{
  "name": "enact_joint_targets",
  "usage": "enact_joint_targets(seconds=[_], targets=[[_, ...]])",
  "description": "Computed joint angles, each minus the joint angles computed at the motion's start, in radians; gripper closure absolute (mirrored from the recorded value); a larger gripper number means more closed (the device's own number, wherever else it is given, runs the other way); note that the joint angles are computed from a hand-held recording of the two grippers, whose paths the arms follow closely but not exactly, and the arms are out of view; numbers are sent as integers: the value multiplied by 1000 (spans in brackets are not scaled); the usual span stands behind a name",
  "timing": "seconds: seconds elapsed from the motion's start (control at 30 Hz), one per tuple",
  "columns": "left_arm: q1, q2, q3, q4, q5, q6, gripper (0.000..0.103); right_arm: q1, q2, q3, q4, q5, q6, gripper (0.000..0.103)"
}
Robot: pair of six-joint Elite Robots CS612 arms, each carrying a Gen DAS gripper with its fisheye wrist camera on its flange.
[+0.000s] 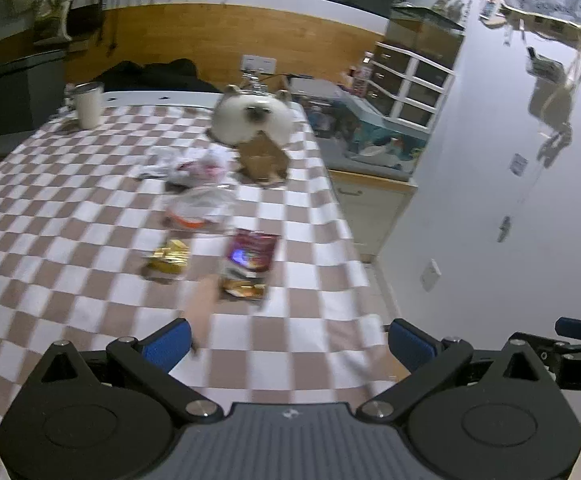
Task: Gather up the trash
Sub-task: 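Move both tools back from the wastebasket toward the table, then grasp the red snack box with the right tool while the left tool grasps the wooden stick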
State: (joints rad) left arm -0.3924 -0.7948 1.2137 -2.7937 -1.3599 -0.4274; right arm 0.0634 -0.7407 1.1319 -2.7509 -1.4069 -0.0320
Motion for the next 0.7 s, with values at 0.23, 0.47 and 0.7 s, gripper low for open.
enact_joint_targets(seconds=[0.23,0.47,0.7], targets=[[38,-19,42,-23,2,18,0,54,34,-57,-2,14,-9,0],[70,-10,45,-11,-4,3,0,97,99,-198,58,18,9,0],[94,15,26,-13,-29,-15,0,130,242,-499,272,21,92,0]])
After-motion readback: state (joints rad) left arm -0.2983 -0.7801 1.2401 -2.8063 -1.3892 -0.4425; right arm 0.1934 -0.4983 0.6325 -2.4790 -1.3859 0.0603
